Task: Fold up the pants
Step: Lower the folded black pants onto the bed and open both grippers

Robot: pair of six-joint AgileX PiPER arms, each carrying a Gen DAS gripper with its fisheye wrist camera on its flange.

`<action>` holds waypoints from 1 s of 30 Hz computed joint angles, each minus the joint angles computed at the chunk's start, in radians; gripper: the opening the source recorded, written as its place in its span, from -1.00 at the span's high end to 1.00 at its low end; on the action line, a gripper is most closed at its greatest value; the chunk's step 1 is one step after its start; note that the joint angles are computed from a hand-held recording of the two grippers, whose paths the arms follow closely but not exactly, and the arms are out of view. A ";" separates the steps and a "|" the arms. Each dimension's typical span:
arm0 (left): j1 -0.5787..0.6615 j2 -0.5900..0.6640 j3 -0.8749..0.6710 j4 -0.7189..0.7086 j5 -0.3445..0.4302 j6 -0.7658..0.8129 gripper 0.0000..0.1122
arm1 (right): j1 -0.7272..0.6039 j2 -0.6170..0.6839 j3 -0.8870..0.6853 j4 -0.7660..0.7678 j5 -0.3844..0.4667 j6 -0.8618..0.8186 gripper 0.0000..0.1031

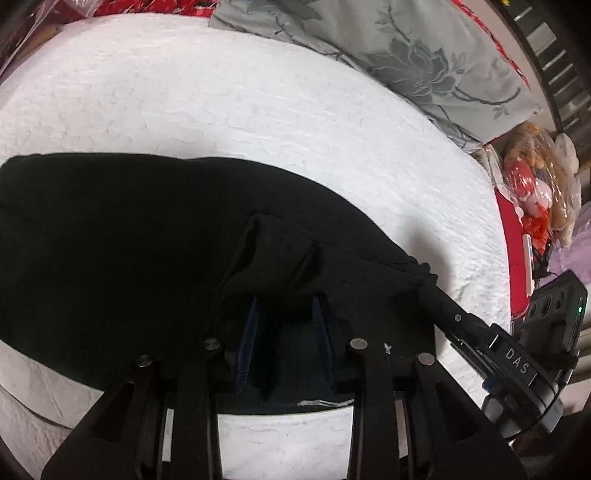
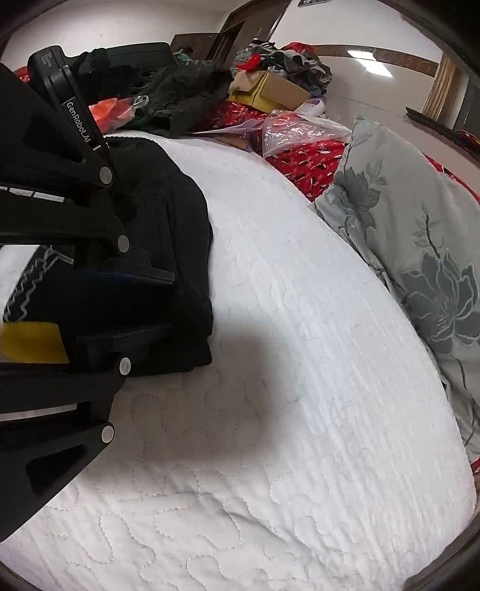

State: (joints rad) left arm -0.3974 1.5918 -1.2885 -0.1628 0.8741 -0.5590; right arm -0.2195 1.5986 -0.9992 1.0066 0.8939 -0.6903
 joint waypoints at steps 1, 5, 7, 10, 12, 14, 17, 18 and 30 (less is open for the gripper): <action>-0.007 -0.016 0.007 0.012 0.007 -0.009 0.50 | -0.004 -0.012 -0.005 -0.011 0.015 0.007 0.47; -0.011 -0.163 0.118 0.070 0.016 -0.041 0.50 | -0.021 -0.103 0.020 -0.044 0.052 0.014 0.03; -0.014 -0.216 0.148 0.112 0.031 -0.068 0.50 | -0.008 -0.175 0.054 -0.081 0.041 0.010 -0.09; -0.009 -0.276 0.169 0.155 0.069 -0.089 0.50 | 0.056 -0.252 0.086 -0.164 0.009 0.062 -0.11; -0.019 -0.297 0.172 0.204 0.095 -0.115 0.50 | 0.114 -0.298 0.110 -0.220 -0.010 0.110 -0.15; -0.021 -0.337 0.182 0.252 0.127 -0.129 0.50 | 0.179 -0.332 0.125 -0.271 -0.035 0.171 -0.20; -0.026 -0.353 0.180 0.309 0.146 -0.142 0.50 | 0.282 -0.379 0.144 -0.335 -0.075 0.260 -0.24; -0.018 -0.364 0.184 0.316 0.155 -0.134 0.50 | 0.324 -0.390 0.145 -0.367 -0.093 0.300 -0.26; 0.299 -0.392 0.155 0.310 0.253 0.211 0.46 | 0.793 -0.403 0.074 -0.893 -0.224 0.901 -0.48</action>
State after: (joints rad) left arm -0.0988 1.2003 -1.1335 0.1468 1.1275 -0.3476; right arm 0.5737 1.1961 -0.9256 0.1133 0.6699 0.2111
